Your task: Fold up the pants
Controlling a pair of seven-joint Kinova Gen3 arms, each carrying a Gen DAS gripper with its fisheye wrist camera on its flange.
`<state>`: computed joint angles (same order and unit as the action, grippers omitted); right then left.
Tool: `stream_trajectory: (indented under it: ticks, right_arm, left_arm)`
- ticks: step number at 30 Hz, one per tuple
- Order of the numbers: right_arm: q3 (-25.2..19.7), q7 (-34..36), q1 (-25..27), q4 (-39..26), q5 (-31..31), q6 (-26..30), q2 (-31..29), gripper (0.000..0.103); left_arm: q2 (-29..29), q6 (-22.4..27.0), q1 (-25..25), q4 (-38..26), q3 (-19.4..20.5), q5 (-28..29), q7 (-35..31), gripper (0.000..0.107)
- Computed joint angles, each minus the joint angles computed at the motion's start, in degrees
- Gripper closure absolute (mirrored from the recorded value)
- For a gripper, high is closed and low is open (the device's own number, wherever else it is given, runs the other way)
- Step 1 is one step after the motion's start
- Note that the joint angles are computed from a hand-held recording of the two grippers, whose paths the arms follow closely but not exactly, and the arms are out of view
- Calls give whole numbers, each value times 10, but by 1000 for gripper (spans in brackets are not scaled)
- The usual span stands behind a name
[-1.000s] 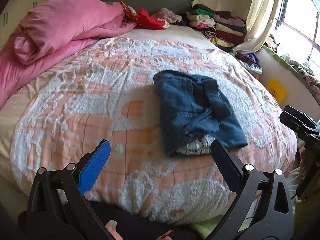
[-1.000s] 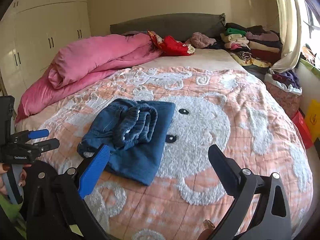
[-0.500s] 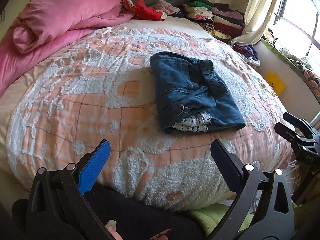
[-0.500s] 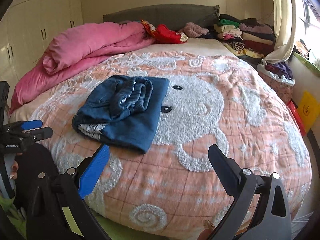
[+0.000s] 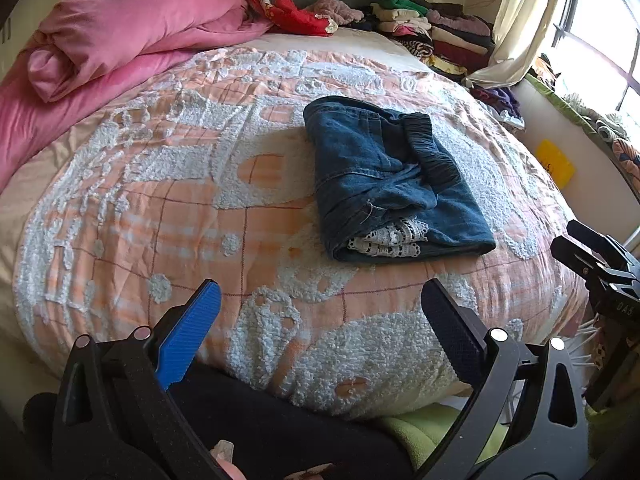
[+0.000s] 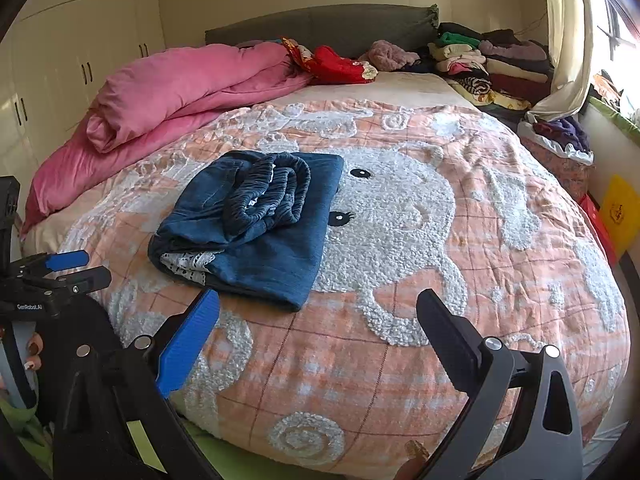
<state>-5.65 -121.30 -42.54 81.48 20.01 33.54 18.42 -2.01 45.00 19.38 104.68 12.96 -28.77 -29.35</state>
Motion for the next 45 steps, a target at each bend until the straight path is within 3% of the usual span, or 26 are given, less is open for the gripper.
stream_trajectory:
  ticks: [45]
  right_arm:
    - [1, 0, -4, 0, 3, 4, -1, 5]
  left_arm:
    - [3, 26, 5, -11, 0, -2, 11, 14]
